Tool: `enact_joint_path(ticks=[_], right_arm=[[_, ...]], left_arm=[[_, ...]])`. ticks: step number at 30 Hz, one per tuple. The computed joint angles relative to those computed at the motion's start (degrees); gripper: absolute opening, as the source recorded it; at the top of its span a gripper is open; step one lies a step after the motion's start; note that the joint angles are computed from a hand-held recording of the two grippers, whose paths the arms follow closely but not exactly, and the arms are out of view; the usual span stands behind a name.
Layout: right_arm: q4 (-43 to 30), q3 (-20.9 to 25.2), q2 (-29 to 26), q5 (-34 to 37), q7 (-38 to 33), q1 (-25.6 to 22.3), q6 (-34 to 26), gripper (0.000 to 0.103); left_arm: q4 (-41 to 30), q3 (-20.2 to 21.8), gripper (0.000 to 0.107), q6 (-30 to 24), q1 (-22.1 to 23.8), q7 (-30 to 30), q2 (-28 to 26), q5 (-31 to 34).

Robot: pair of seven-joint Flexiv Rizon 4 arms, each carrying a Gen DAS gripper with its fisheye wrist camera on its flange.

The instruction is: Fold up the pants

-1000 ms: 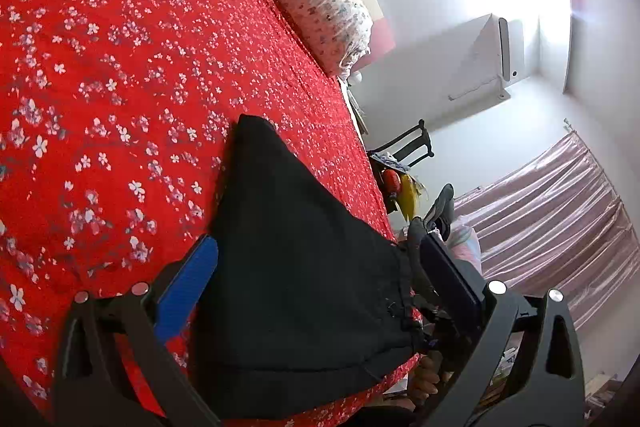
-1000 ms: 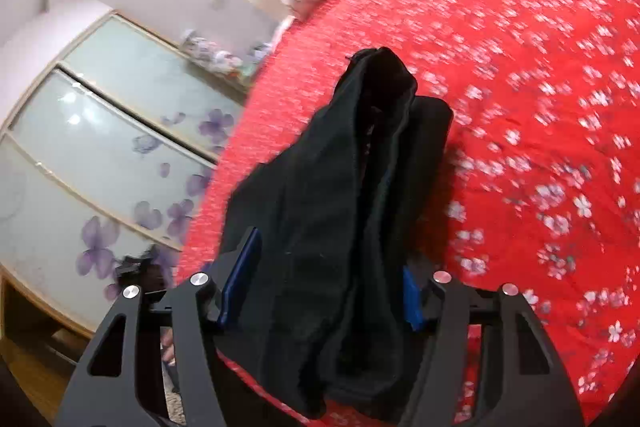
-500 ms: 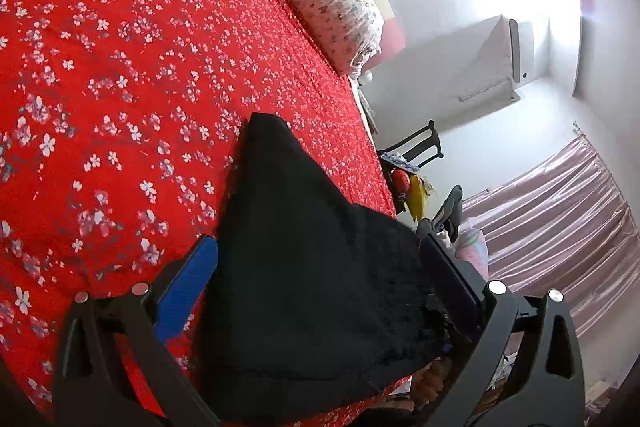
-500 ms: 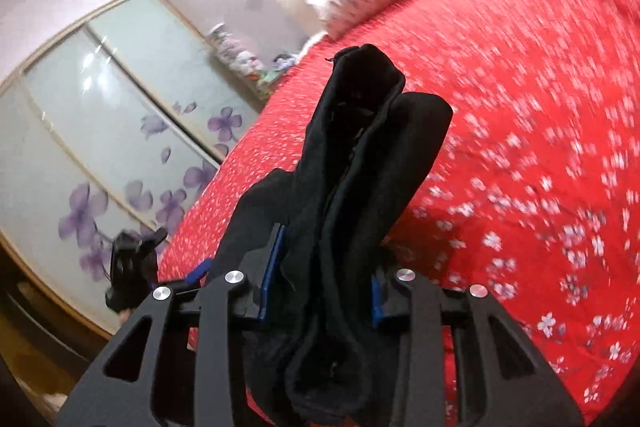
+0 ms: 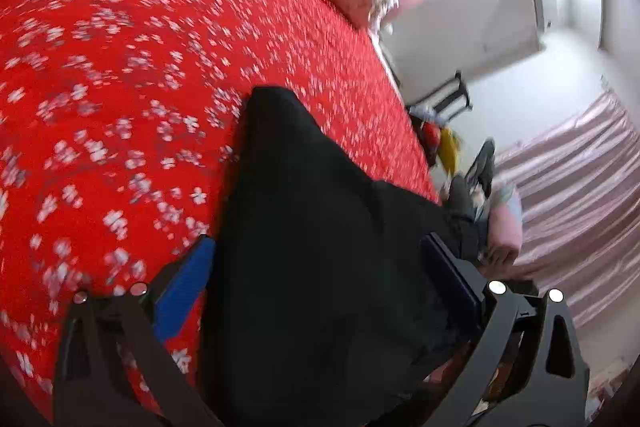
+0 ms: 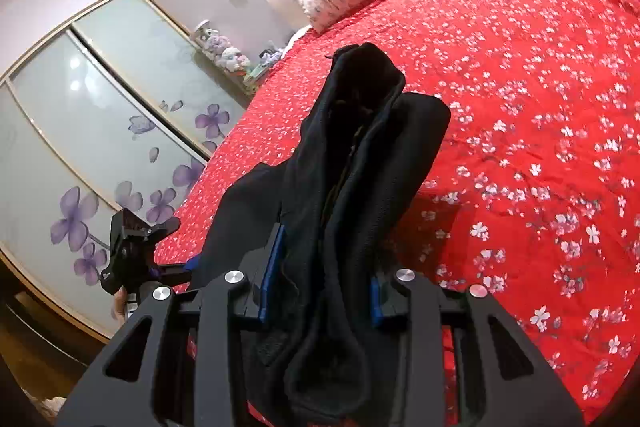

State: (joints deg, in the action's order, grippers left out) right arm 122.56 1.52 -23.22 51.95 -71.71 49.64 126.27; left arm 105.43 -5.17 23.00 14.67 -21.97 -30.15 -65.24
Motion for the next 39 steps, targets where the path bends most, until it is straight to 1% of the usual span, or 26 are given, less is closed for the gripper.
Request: enact_joint_path(ticks=[3,6,7,8,10,11,13,15,17,20,22,26,28,30,34,37,39], right_arm=[[0.25,1.56,-0.61,-1.35,2.94,-1.9,0.08,0.036],[2.02,5.51,-2.16,-6.24,10.26,-6.38,2.36,0.036],[2.92,7.41,-3.03,-8.98,13.79,-8.6,3.84,0.036],[3.7,8.65,-3.81,-11.29,16.82,-10.16,5.24,0.036],[5.15,10.66,-5.44,-16.02,22.51,-12.95,8.49,0.036],[5.55,10.67,-5.89,-17.27,24.07,-13.23,9.39,0.036],[5.7,9.05,-5.89,-17.51,25.02,-11.86,9.29,0.036],[5.64,7.71,-5.74,-17.43,25.54,-10.74,8.75,0.037],[5.63,7.38,-6.0,-18.16,27.0,-10.77,8.55,0.037],[5.46,5.88,-6.08,-17.41,26.92,-9.16,8.53,0.036],[5.14,5.58,-6.46,-17.26,26.72,-8.53,10.24,0.035],[4.99,7.28,-8.28,-20.69,28.49,-10.5,17.06,0.034],[4.53,7.4,-8.7,-22.14,28.78,-11.35,18.65,0.033],[3.99,7.65,-9.15,-23.93,29.79,-12.78,19.13,0.033],[2.17,8.3,-11.39,-29.37,34.44,-17.09,20.6,0.032],[0.6,7.31,-12.08,-33.33,35.83,-19.37,19.57,0.032],[-0.38,6.8,-12.64,-34.99,36.37,-20.42,19.24,0.032]], left_arm=[[-3.38,0.09,0.101,-0.78,-0.88,-2.92,-1.56,4.95],[-4.34,-0.67,0.1,-1.53,-0.82,-3.64,-2.14,5.94],[-3.67,-1.02,0.093,-1.5,-0.62,-2.42,-1.86,5.12],[-2.96,-0.94,0.083,-0.79,-0.75,-1.2,-1.46,4.92],[-1.86,-0.44,0.051,2.04,-1.64,0.45,-0.79,5.32],[-1.43,-0.2,0.045,3.78,-2.08,1.38,-0.64,5.64],[-1.27,-0.46,0.035,3.2,-1.43,2.04,-0.84,5.35],[-1.32,-0.62,0.031,2.78,-0.97,2.65,-0.98,4.97],[-0.49,-0.67,0.029,3.93,-1.21,4.12,-0.39,4.33],[2.05,-0.83,0.02,6.31,-1.67,8.04,1.44,1.8],[3.62,-0.98,0.013,7.0,-1.78,11.06,2.65,-0.92],[4.44,-1.02,0.01,4.34,-1.46,12.94,3.45,-5.65],[4.6,-0.79,0.009,3.88,-1.76,13.78,3.65,-7.46],[4.77,-0.8,0.009,4.02,-2.25,14.9,3.93,-9.88],[3.71,-0.99,0.009,5.3,-3.47,15.3,3.59,-13.65],[2.39,-1.58,0.009,6.39,-4.18,14.65,2.6,-16.79],[1.35,-1.88,0.009,7.48,-4.78,14.47,1.99,-17.77]])
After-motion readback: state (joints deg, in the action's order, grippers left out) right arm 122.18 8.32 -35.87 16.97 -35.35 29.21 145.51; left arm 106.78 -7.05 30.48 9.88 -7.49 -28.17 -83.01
